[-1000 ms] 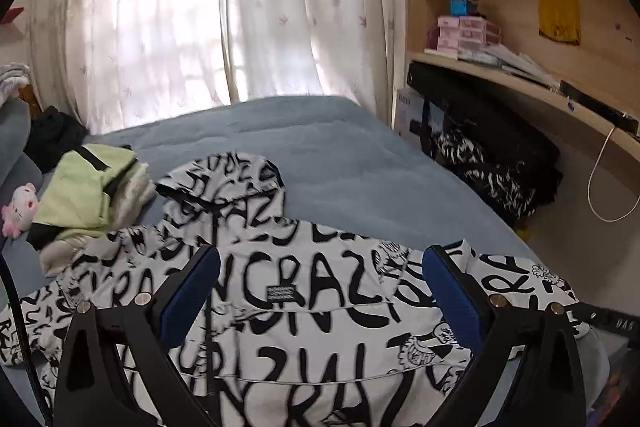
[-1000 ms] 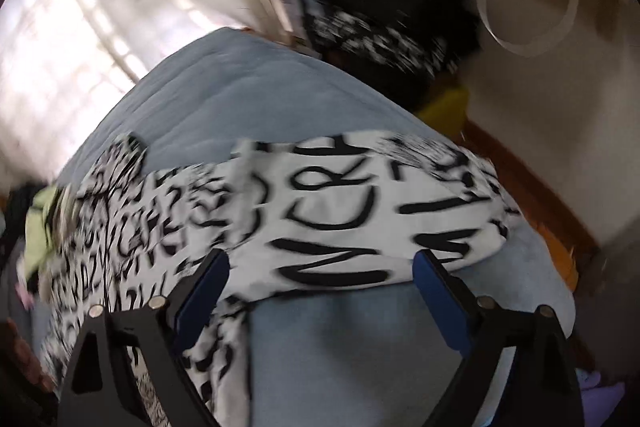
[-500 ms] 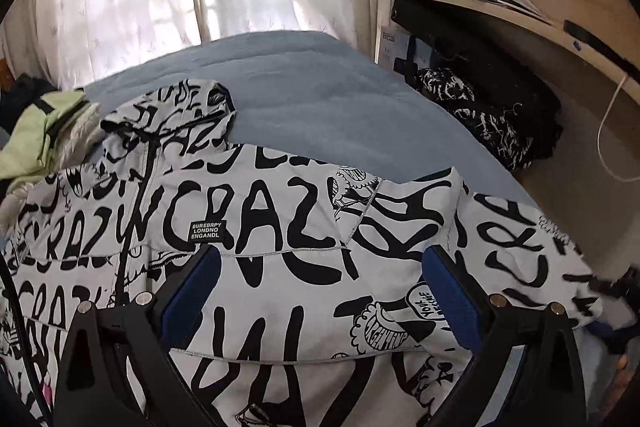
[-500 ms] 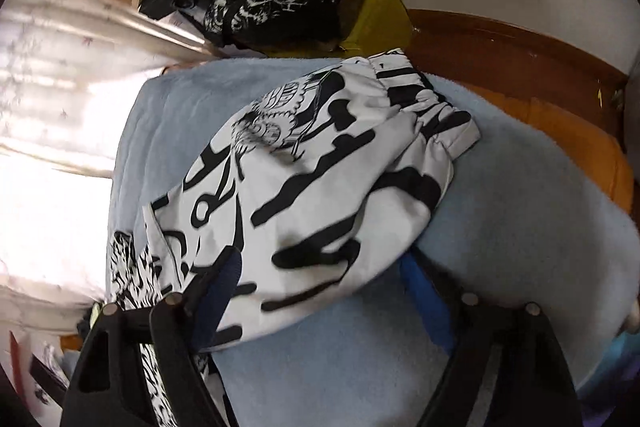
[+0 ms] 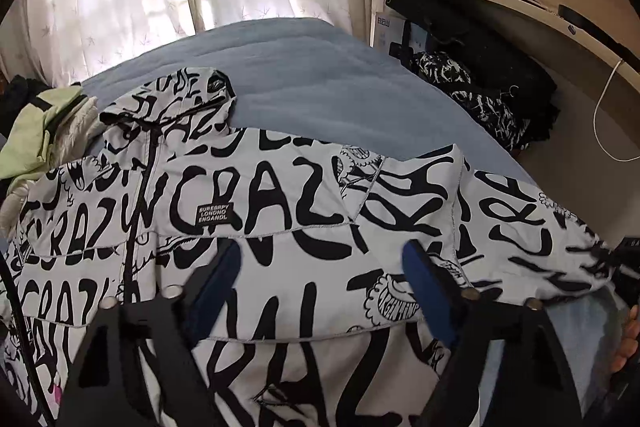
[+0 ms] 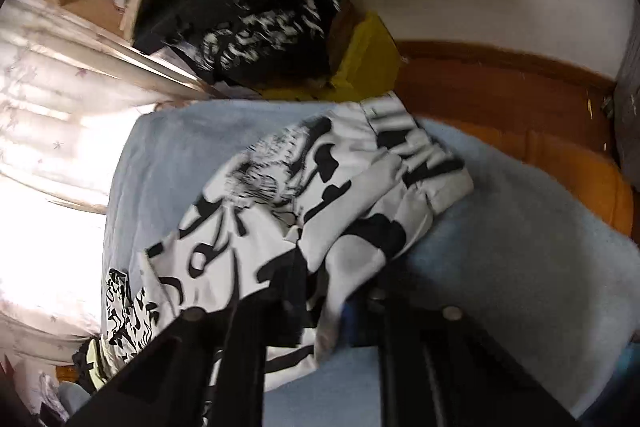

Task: Fold large clothes
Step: 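Grasp the hoodie sleeve cuff with the right tool and lift it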

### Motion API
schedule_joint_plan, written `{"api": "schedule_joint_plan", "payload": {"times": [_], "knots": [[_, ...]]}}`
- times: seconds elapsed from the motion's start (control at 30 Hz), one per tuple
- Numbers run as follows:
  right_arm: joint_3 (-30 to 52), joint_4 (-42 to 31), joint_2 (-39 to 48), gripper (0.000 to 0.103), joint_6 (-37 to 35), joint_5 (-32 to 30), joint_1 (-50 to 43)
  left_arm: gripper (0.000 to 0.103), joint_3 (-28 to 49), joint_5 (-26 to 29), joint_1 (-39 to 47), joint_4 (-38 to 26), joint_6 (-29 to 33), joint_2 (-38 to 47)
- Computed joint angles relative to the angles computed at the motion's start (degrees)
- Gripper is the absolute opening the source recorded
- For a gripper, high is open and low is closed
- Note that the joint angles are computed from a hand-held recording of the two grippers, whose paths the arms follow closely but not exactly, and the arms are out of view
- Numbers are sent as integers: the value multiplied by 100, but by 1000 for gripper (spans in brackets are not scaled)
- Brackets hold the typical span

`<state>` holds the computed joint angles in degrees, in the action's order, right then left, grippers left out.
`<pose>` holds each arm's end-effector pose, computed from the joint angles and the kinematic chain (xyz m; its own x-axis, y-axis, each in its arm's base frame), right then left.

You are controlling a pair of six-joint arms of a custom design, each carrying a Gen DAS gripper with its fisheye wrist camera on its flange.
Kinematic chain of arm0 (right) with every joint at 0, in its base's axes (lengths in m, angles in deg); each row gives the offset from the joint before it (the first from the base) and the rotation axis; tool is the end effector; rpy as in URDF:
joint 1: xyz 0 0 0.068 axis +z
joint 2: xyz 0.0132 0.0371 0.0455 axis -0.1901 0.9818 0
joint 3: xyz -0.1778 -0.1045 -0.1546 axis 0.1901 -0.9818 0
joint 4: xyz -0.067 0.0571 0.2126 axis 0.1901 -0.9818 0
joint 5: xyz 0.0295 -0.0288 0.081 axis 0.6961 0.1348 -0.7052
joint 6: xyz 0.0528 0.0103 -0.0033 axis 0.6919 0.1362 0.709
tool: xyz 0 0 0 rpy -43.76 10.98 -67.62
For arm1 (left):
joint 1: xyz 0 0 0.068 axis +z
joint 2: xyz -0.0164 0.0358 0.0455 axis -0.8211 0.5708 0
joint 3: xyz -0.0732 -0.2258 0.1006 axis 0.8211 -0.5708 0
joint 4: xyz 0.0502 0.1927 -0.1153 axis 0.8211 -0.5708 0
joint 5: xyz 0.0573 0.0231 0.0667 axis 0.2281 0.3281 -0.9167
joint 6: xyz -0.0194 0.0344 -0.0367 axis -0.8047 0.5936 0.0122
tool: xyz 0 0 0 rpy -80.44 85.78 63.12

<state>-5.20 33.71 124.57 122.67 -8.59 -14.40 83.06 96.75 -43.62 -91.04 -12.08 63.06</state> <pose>0.2703 -0.0108 0.1828 -0.5407 0.7737 -0.3301 0.5560 0.6232 0.5500 0.2907 0.0542 0.2367 -0.7291 -0.0210 -0.6841 -0.0079 0.9997 -0.0223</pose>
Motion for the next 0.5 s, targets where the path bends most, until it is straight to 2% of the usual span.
{"api": "schedule_joint_plan", "payload": {"times": [0.17, 0.3, 0.4, 0.5], "knots": [[913, -637, -648, 5, -362, 1266, 1222, 54, 54, 88, 352, -266, 232, -234], [2096, -1036, -329, 5, -818, 2163, 2543, 48, 189, 178, 802, -460, 339, -332], [2895, -1110, 210, 5, -1221, 2450, 3464, 47, 387, 426, 1307, -679, 461, -290], [3634, -1218, 951, 6, -1531, 2353, 4063, 47, 517, 436, 1731, -761, 652, -176]]}}
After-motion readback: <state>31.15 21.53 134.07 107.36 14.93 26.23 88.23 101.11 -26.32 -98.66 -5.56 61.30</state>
